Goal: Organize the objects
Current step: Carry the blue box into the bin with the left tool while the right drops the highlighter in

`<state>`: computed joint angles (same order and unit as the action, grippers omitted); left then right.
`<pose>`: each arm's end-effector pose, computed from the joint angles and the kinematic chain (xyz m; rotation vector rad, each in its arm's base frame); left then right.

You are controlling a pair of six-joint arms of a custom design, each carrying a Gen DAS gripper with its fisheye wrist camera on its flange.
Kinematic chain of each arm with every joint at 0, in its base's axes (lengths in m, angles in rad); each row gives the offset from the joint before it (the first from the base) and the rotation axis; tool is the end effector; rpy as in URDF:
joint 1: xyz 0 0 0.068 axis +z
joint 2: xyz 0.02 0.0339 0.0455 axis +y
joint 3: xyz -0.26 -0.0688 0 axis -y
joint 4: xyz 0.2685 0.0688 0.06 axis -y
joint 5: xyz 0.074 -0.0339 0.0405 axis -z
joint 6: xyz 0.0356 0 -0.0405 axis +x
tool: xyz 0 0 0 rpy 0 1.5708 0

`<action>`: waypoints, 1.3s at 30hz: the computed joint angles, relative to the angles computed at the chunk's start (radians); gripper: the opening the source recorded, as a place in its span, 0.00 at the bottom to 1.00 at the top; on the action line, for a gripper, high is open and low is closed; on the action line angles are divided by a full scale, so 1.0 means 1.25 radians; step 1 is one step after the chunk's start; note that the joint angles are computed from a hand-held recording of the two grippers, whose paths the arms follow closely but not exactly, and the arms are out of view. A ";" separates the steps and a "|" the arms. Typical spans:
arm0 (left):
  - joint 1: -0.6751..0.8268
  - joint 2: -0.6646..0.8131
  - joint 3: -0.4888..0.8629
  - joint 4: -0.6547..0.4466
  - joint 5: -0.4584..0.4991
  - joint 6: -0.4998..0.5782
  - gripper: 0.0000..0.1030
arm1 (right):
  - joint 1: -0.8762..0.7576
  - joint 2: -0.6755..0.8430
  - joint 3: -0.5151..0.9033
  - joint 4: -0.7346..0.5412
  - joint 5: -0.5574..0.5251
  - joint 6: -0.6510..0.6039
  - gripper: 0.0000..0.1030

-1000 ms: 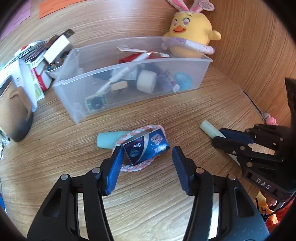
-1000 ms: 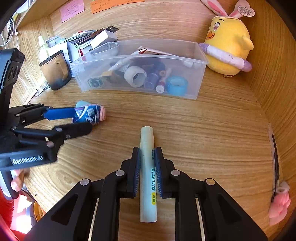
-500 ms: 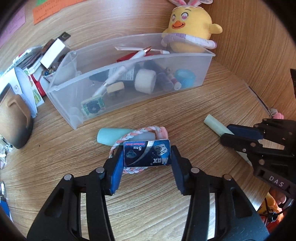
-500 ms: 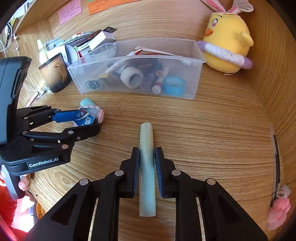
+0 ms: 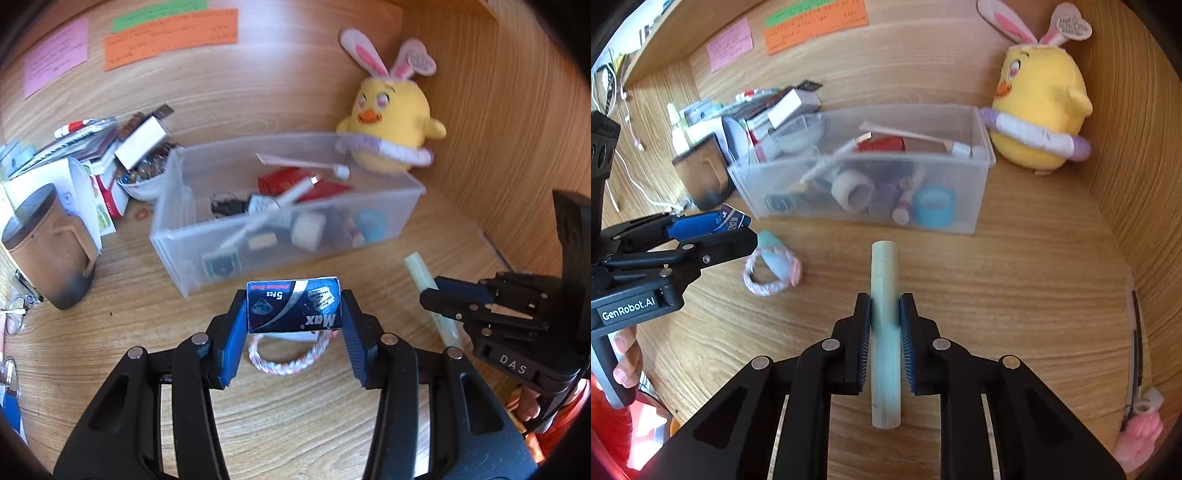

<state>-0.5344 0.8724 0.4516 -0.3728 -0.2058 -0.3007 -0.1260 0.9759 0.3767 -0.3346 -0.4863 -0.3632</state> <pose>0.1747 -0.0950 0.1801 0.1751 2.3428 -0.1681 0.1932 -0.0077 0.1422 -0.4764 2.3475 0.3839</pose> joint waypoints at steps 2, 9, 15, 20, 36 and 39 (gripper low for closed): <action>0.015 -0.014 0.000 0.001 0.008 -0.001 0.46 | -0.002 -0.006 0.007 0.005 -0.009 0.014 0.14; 0.055 -0.033 0.022 0.001 0.027 0.009 0.46 | -0.014 -0.019 0.047 0.017 -0.040 0.058 0.14; 0.081 -0.033 0.051 0.002 0.026 0.025 0.46 | -0.023 -0.048 0.087 0.013 -0.062 0.078 0.14; 0.122 -0.008 0.075 0.022 0.051 0.035 0.46 | -0.023 -0.046 0.132 0.032 -0.077 0.107 0.14; 0.220 0.194 0.153 0.108 0.121 0.063 0.46 | 0.035 0.106 0.231 0.167 -0.006 0.174 0.14; 0.233 0.234 0.165 0.121 0.132 0.066 0.46 | 0.047 0.153 0.243 0.180 0.016 0.171 0.14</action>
<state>-0.2429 1.1643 0.6584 -0.2211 -0.0411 -0.2181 -0.0669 1.1667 0.6805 -0.1095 -0.4664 -0.1494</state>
